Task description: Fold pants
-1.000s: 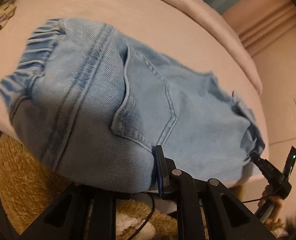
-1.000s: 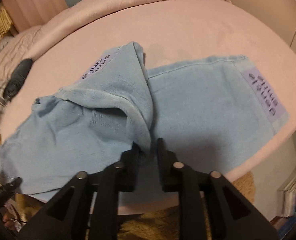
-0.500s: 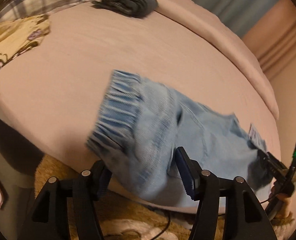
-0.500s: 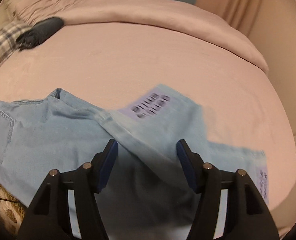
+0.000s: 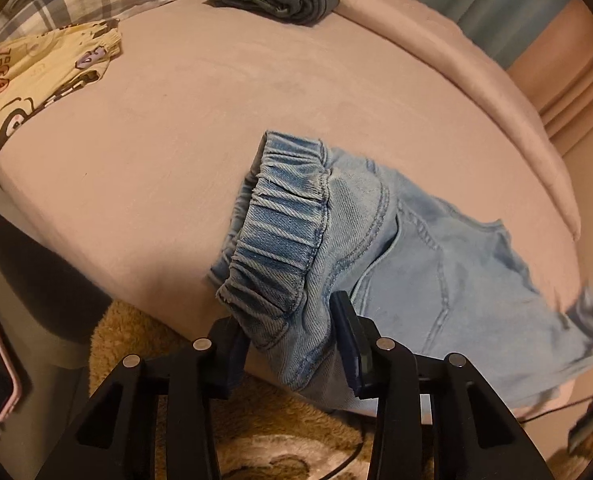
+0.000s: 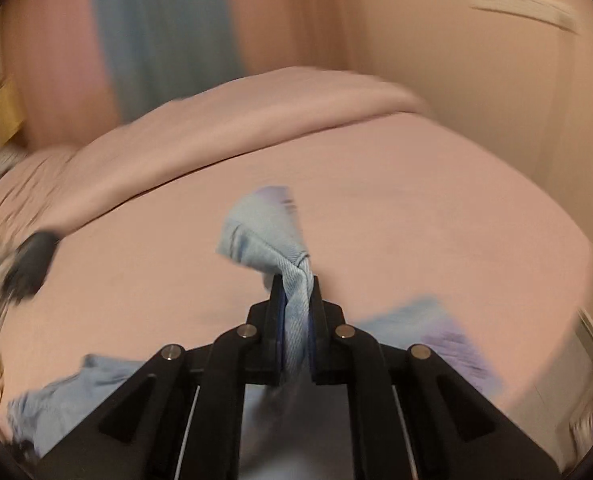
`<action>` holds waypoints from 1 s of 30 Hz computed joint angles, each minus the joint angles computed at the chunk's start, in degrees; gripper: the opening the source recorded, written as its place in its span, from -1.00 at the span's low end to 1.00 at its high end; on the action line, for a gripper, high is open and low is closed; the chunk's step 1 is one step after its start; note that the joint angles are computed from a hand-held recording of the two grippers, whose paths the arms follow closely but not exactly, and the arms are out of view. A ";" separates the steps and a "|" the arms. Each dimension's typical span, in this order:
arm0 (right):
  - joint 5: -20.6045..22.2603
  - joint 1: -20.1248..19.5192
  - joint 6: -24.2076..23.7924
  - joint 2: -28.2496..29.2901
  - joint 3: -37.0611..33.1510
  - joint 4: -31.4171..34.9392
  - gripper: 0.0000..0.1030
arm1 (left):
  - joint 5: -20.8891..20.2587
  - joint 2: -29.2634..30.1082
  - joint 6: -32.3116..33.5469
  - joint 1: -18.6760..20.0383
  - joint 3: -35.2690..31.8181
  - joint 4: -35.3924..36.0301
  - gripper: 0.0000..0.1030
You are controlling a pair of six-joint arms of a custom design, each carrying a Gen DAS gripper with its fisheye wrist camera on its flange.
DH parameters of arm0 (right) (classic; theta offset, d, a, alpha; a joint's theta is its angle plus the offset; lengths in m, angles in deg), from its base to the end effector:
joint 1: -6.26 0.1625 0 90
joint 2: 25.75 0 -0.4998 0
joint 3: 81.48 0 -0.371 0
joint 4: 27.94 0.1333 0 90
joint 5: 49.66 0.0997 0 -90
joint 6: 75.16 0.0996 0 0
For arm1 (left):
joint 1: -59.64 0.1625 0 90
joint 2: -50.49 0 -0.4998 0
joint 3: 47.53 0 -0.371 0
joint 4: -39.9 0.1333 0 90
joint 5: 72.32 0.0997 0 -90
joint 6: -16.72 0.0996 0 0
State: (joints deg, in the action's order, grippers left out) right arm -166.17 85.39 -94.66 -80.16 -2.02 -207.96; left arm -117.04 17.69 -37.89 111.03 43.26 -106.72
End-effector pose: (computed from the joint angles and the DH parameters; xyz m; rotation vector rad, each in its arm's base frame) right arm -0.0542 -0.7532 0.4645 -0.1601 -2.1724 1.1908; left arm -0.2866 -0.6859 0.0462 -0.3334 2.4615 -0.7325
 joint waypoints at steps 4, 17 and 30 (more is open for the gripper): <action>-1.78 -4.93 8.58 -3.49 5.06 4.87 -0.83 | -1.47 0.18 -1.27 0.30 -0.63 2.21 -0.22; -1.07 -8.90 17.49 -4.76 7.60 7.48 -0.89 | -1.14 0.30 -0.78 0.39 -0.78 1.21 -0.26; 4.04 -6.27 9.28 -0.99 -3.49 5.78 -0.91 | 1.52 -1.13 4.79 -0.71 0.67 -5.33 -0.46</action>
